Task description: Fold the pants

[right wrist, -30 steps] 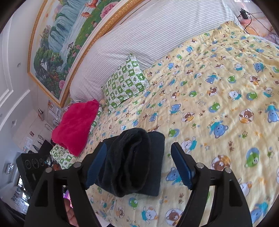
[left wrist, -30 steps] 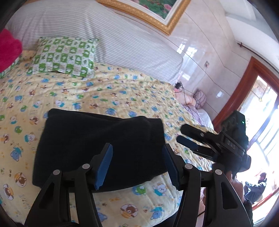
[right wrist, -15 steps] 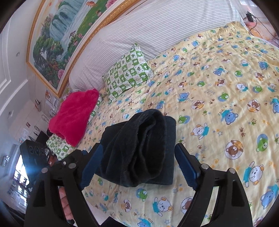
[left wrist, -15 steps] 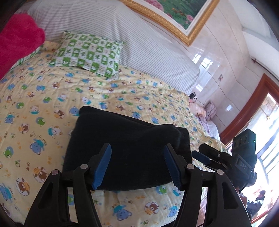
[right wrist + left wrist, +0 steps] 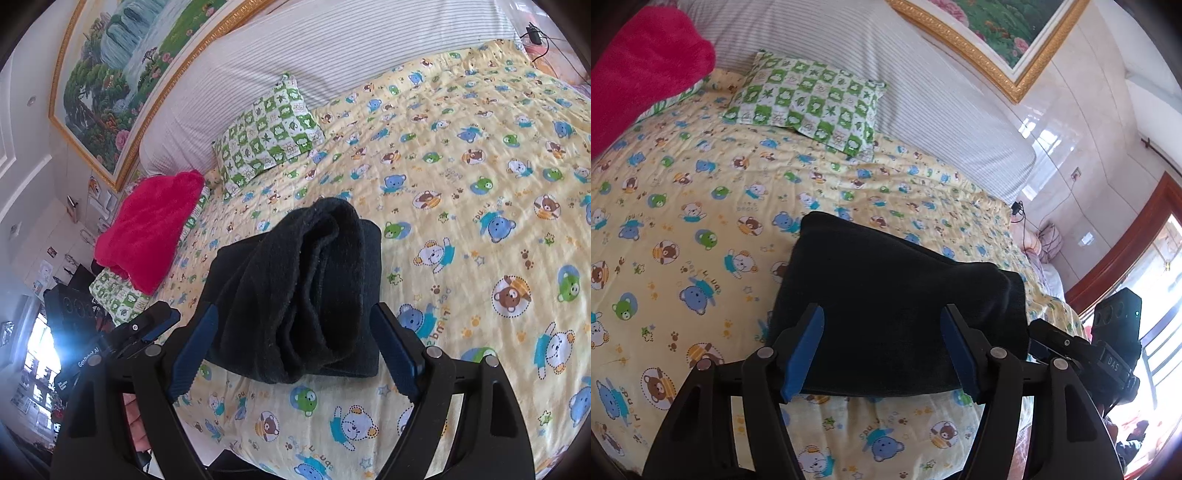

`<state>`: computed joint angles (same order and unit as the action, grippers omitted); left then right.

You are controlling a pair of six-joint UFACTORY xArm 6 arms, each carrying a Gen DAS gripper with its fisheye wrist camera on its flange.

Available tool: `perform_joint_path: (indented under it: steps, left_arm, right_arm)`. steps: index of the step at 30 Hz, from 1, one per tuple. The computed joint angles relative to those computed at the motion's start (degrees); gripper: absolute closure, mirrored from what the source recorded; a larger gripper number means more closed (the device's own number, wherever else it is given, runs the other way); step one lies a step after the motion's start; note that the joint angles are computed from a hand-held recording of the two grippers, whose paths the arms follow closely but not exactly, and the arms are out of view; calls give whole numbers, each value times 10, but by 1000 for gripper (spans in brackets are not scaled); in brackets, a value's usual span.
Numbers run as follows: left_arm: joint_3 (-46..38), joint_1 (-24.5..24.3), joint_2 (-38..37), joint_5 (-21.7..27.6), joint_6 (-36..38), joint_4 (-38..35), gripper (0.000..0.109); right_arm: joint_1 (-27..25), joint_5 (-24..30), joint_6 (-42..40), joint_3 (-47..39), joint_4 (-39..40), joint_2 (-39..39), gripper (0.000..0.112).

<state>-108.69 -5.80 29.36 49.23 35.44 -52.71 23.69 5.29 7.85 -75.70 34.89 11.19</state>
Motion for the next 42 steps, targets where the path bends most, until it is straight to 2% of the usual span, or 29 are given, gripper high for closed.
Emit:
perform_joint_path:
  steps: [8,21,28,42]
  left_arm:
    - [-40,11,37,13,-41,30,39]
    - [-87,18,78,30,-92,70,38]
    - [-113,17,101,49,-114,85,37]
    - [-283,10,217,132,-188,130,35]
  right_arm:
    - [-5,12,27,-2,-14,9,28]
    - [-5,17,-5,-3,36,15,28]
    - [-2,18,-52,-8,95,23,28]
    - [-1,23,-171,-29,216,40,28]
